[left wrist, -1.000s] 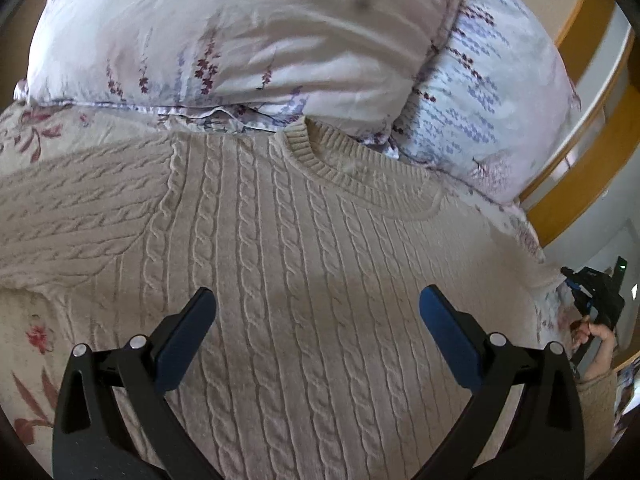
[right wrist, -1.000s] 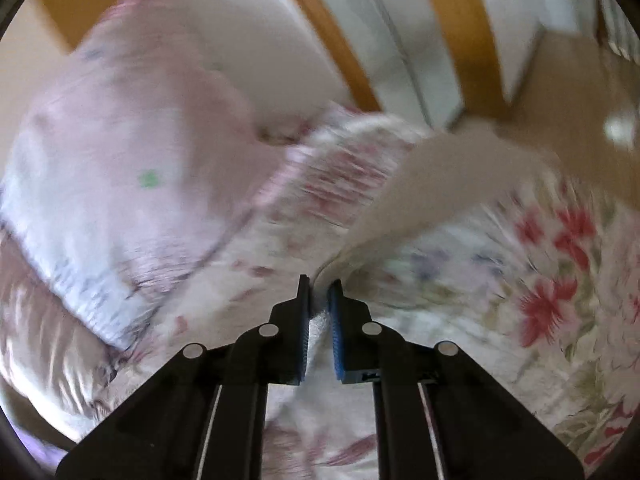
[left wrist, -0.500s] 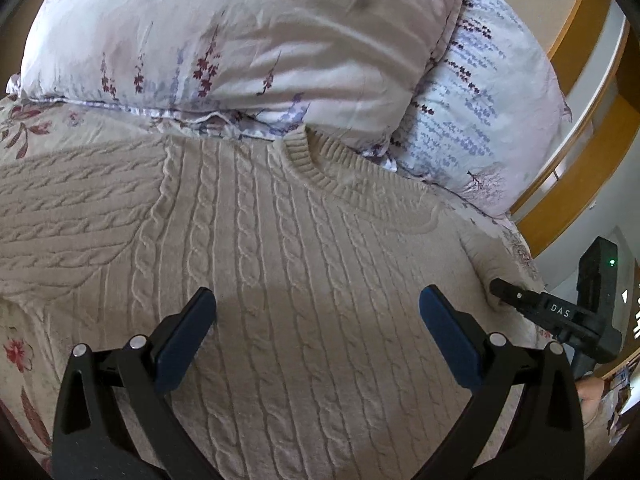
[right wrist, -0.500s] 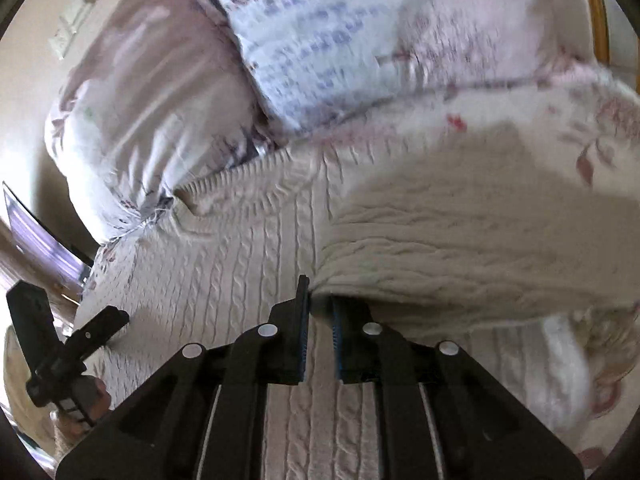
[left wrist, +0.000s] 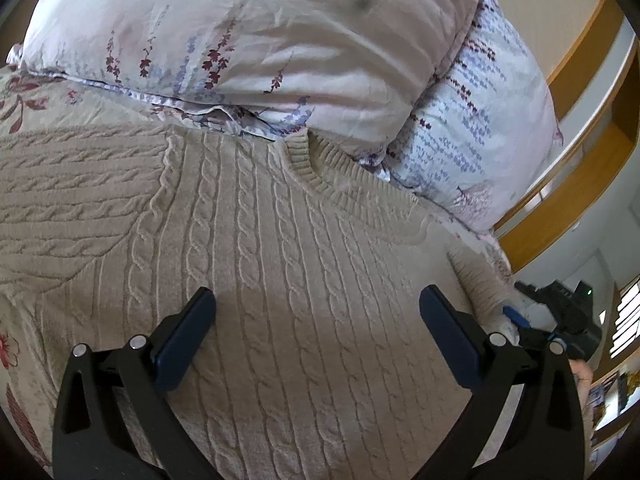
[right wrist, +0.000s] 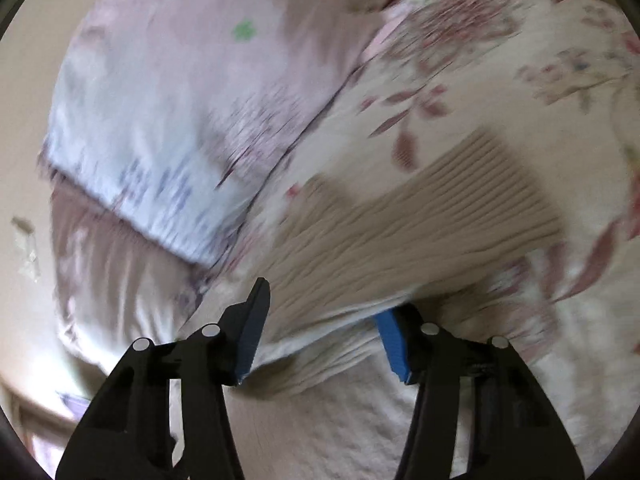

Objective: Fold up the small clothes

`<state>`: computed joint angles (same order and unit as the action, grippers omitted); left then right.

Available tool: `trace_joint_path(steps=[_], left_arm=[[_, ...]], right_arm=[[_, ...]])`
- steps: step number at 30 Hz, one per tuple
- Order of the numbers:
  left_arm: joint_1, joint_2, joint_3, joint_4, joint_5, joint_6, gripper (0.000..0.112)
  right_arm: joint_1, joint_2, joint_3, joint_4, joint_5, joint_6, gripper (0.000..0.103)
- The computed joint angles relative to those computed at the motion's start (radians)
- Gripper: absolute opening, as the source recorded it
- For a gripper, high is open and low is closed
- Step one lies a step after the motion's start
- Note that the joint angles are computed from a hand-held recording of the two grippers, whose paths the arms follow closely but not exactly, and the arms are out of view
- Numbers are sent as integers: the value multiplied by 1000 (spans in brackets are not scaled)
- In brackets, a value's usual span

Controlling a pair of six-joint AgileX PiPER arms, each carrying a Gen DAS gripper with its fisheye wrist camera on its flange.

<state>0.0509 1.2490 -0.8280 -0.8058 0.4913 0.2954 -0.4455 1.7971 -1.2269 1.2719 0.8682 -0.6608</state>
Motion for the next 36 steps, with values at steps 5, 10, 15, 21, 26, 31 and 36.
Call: trace_joint_path(steps=[5, 10, 15, 21, 26, 31, 36], left_arm=[[53, -1, 12, -127, 36, 99, 101], [61, -6, 16, -147, 21, 110, 101], [139, -13, 44, -346, 84, 280, 101], [204, -10, 58, -442, 145, 356, 101], [188, -3, 46, -406, 132, 324, 101], [162, 9, 19, -299, 113, 196, 93], [153, 65, -65, -178, 181, 9, 76]], right_arm=[[70, -49, -27, -257, -234, 152, 14], [234, -200, 30, -299, -418, 42, 9], [534, -278, 35, -250, -366, -230, 10], [713, -167, -6, -444, -228, -120, 41], [499, -165, 59, -265, -73, -151, 42], [232, -147, 136, -136, 71, -117, 42], [65, -39, 87, -74, 123, -21, 42]])
